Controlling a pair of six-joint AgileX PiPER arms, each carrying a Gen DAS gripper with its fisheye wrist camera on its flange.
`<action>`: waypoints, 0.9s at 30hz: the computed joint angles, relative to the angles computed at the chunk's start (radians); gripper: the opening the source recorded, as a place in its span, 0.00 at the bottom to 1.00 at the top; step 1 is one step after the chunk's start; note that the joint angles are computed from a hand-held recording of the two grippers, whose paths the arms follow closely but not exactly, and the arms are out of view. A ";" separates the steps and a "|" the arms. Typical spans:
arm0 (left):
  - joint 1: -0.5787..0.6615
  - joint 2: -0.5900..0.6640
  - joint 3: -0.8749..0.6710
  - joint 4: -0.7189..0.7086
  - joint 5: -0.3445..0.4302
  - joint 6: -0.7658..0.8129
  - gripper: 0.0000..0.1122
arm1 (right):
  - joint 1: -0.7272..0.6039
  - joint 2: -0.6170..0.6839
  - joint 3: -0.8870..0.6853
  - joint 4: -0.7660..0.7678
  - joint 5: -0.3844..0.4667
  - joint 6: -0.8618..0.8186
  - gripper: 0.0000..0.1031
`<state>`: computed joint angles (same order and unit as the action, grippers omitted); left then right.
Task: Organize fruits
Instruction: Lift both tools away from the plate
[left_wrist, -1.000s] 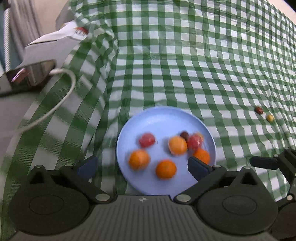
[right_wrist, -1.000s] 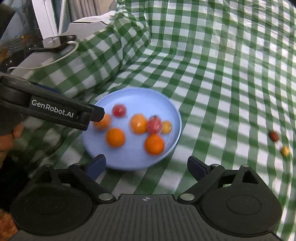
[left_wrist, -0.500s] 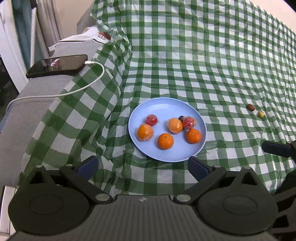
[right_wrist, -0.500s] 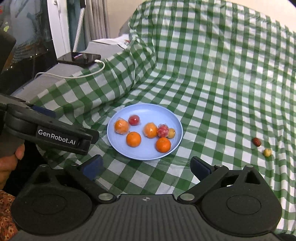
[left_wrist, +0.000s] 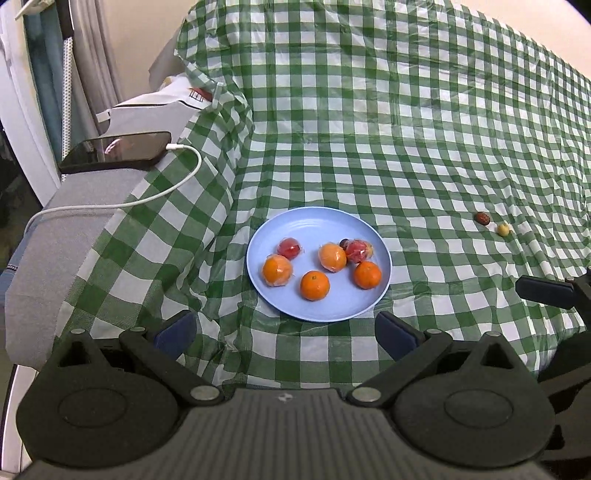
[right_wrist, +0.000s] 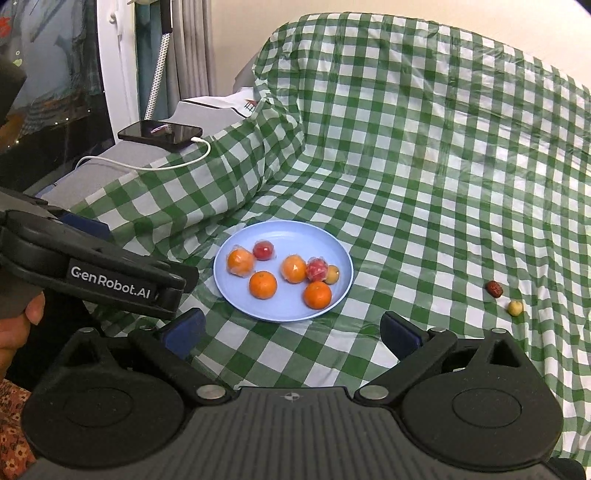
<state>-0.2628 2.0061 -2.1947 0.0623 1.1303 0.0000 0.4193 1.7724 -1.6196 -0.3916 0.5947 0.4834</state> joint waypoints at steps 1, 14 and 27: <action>0.001 0.000 -0.001 -0.001 0.000 0.001 0.91 | 0.002 -0.001 0.001 -0.004 0.001 0.004 0.97; 0.003 0.020 -0.030 -0.005 0.021 0.008 0.91 | -0.008 -0.001 -0.002 0.012 0.011 -0.011 0.97; 0.003 0.058 -0.088 -0.005 0.058 0.009 0.91 | -0.015 0.014 -0.015 0.027 0.019 -0.015 0.97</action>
